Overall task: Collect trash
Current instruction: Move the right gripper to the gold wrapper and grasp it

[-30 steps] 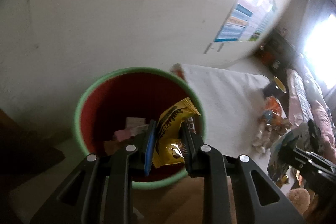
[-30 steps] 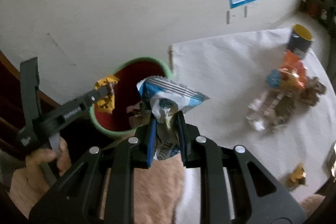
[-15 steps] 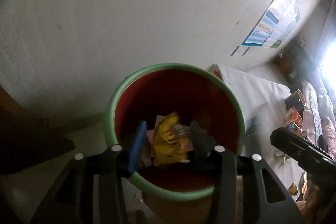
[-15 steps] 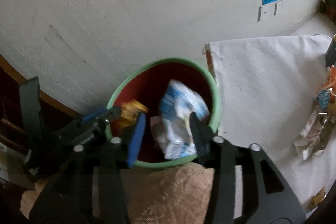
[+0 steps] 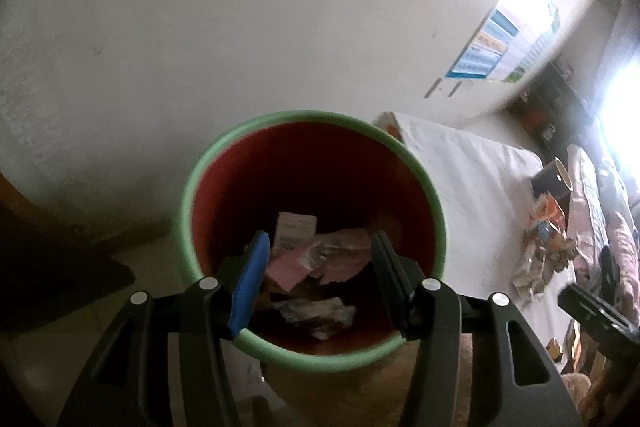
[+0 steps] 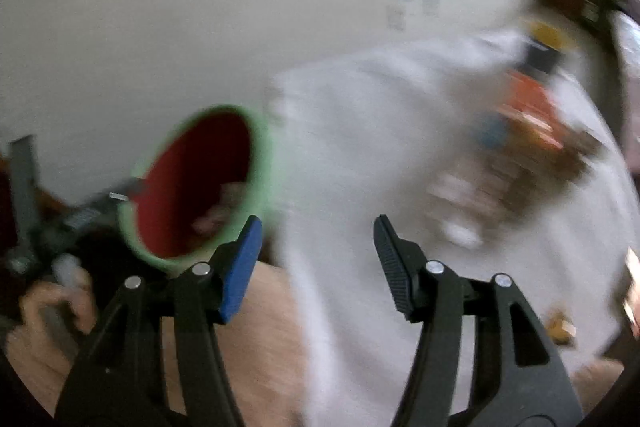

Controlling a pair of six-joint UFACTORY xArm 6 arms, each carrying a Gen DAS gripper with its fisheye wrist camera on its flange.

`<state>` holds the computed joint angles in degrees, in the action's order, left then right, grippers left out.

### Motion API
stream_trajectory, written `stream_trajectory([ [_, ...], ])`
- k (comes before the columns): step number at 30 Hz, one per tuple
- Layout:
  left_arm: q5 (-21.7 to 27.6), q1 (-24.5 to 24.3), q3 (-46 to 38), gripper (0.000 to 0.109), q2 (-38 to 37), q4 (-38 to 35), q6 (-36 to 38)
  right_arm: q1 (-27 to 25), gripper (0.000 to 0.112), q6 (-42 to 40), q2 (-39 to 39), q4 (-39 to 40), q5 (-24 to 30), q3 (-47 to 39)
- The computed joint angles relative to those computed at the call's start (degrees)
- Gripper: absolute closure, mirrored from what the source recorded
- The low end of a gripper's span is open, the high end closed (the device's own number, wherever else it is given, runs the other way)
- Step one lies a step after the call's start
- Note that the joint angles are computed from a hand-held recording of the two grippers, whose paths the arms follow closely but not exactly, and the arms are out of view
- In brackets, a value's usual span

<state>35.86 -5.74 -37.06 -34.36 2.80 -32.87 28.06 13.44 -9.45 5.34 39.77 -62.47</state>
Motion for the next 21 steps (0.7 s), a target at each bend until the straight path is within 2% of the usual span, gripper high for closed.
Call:
stream_trajectory([
  [4, 0.1, -3.2, -1.6, 0.058, 1.8, 0.0, 0.1, -9.3, 0.056, 7.1, -8.2, -10.5, 5.9, 7.7],
  [6, 0.3, -5.3, -2.8, 0.058, 2.9, 0.4, 0.0, -13.3, 0.056, 6.2, -9.7, -11.0, 10.7, 9.2],
  [10, 0.9, -9.2, -5.1, 0.058, 4.8, 1.9, -0.7, -18.0, 0.056, 5.1, -12.3, -11.0, 15.2, 12.7],
  [14, 1.5, -13.5, -8.7, 0.058, 8.1, 1.5, 0.2, -19.2, 0.056, 0.5, -13.1, -6.8, 14.4, 15.6],
  [15, 1.7, -14.7, -9.8, 0.058, 8.9, 1.5, 0.6, -19.1, 0.063, -0.6, -13.0, -5.6, 14.0, 16.1],
  [18, 1.8, -18.0, -13.1, 0.057, 11.8, 1.3, 2.0, -19.4, 0.104, -3.7, -13.2, -1.0, 12.2, 17.5],
  [21, 1.1, -20.3, -16.2, 0.056, 15.2, 0.8, 3.8, -20.1, 0.107, -7.0, -14.9, 4.9, 8.7, 20.0],
])
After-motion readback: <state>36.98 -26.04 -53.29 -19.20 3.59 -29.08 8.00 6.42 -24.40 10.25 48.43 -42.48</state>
